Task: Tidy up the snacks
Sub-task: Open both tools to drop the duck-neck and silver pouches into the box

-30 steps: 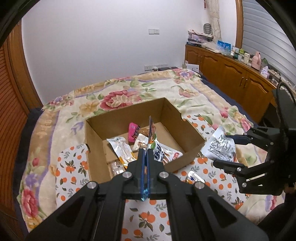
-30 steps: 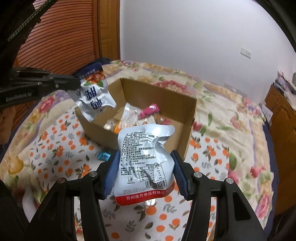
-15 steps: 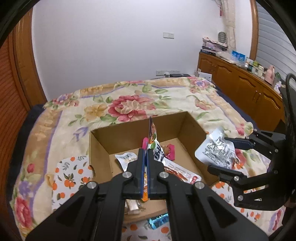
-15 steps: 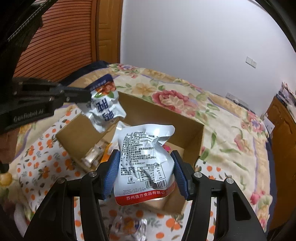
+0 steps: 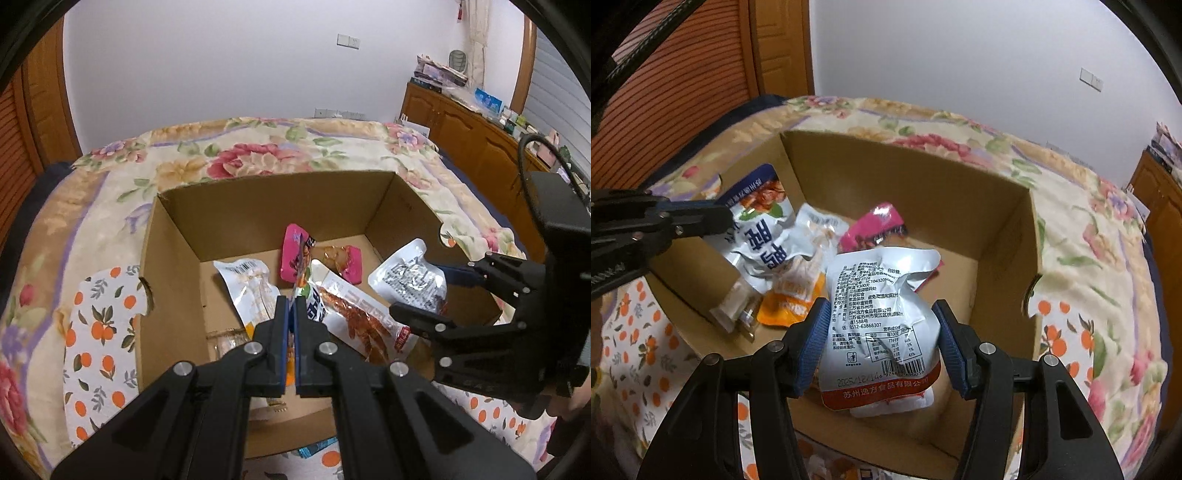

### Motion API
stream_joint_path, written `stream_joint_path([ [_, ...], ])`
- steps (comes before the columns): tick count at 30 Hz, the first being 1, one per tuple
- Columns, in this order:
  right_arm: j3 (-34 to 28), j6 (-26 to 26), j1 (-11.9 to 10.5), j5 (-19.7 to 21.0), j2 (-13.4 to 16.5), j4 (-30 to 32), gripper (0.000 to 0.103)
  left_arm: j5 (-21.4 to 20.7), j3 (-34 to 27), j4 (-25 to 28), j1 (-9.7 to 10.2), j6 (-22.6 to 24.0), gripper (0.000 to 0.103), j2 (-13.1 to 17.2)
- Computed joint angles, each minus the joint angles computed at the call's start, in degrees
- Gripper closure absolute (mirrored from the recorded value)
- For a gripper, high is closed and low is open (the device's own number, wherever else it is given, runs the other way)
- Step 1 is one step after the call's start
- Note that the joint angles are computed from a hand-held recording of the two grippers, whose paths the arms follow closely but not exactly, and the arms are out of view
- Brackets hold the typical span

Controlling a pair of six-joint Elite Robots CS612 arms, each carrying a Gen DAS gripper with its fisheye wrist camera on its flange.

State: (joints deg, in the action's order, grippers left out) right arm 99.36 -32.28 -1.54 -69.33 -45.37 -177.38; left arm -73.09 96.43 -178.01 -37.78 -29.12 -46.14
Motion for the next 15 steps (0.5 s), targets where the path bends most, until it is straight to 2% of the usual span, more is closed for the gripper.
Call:
stream_joint_path([
  [15,-0.74,1.24,0.13,-1.52,0.7,1.02,0.04,-0.17,0.11,1.8,0.27,-1.3,0.101,0.03],
])
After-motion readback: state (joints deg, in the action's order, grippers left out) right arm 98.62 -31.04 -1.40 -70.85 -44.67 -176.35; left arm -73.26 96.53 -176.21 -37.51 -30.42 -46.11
